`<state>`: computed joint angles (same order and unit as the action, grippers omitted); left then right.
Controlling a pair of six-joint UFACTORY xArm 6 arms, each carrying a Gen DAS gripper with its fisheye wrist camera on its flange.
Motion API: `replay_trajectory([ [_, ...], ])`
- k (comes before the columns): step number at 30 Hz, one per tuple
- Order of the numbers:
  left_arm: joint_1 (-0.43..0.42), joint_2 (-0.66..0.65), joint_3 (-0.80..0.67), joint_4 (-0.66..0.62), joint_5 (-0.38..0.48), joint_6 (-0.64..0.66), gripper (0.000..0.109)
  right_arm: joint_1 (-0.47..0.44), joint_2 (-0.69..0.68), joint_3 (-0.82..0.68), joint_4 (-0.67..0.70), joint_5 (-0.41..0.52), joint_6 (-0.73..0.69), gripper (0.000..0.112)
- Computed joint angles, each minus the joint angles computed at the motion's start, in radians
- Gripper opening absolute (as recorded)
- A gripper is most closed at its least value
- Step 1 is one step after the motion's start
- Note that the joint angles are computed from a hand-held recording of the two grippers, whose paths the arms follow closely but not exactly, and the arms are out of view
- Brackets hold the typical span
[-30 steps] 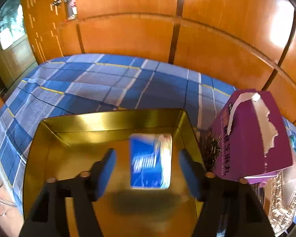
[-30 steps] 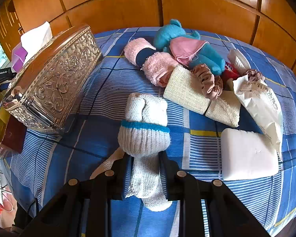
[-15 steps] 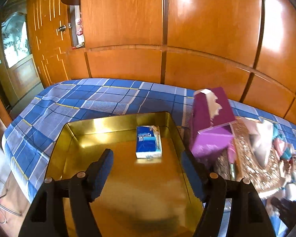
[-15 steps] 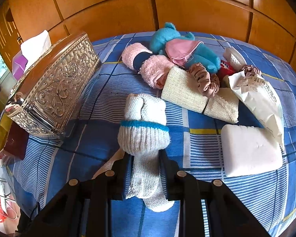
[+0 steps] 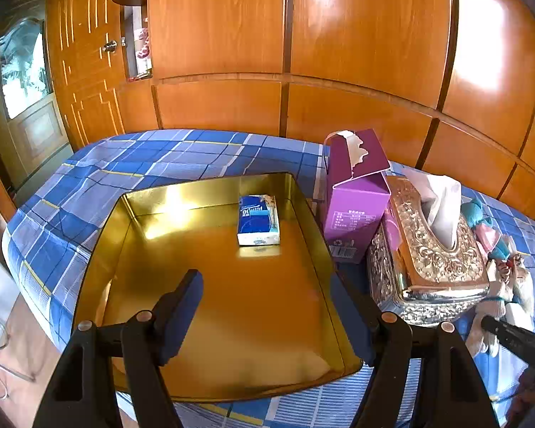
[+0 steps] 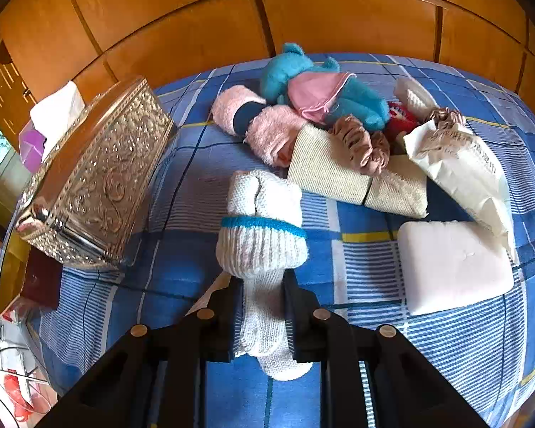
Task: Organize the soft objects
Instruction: 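Carry white sock into gold tray and open right gripper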
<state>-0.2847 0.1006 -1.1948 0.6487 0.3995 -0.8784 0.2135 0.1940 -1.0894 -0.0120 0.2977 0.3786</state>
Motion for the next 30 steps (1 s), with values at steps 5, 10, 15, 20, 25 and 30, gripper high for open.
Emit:
replay_trajectory([
  [5, 0.002, -0.018, 0.026, 0.006, -0.007, -0.007, 0.076, -0.017, -0.013, -0.031, -0.042, 0.006, 0.043, 0.018],
  [10, 0.011, -0.023, 0.041, 0.005, -0.011, -0.017, 0.076, -0.013, -0.048, -0.078, -0.090, -0.018, 0.047, 0.018],
  [15, 0.027, -0.028, 0.058, 0.014, -0.006, -0.037, 0.076, 0.037, -0.051, -0.146, -0.071, -0.019, -0.043, 0.018],
  [20, 0.053, -0.064, 0.100, 0.039, -0.009, -0.075, 0.076, 0.132, -0.047, -0.193, -0.002, -0.036, -0.171, 0.018],
  [25, 0.089, -0.104, 0.148, 0.059, 0.002, -0.125, 0.076, 0.213, -0.027, -0.235, 0.127, -0.027, -0.328, 0.018],
  [30, 0.122, -0.143, 0.187, 0.088, 0.012, -0.179, 0.076, 0.281, 0.045, -0.325, 0.265, 0.027, -0.481, 0.018],
])
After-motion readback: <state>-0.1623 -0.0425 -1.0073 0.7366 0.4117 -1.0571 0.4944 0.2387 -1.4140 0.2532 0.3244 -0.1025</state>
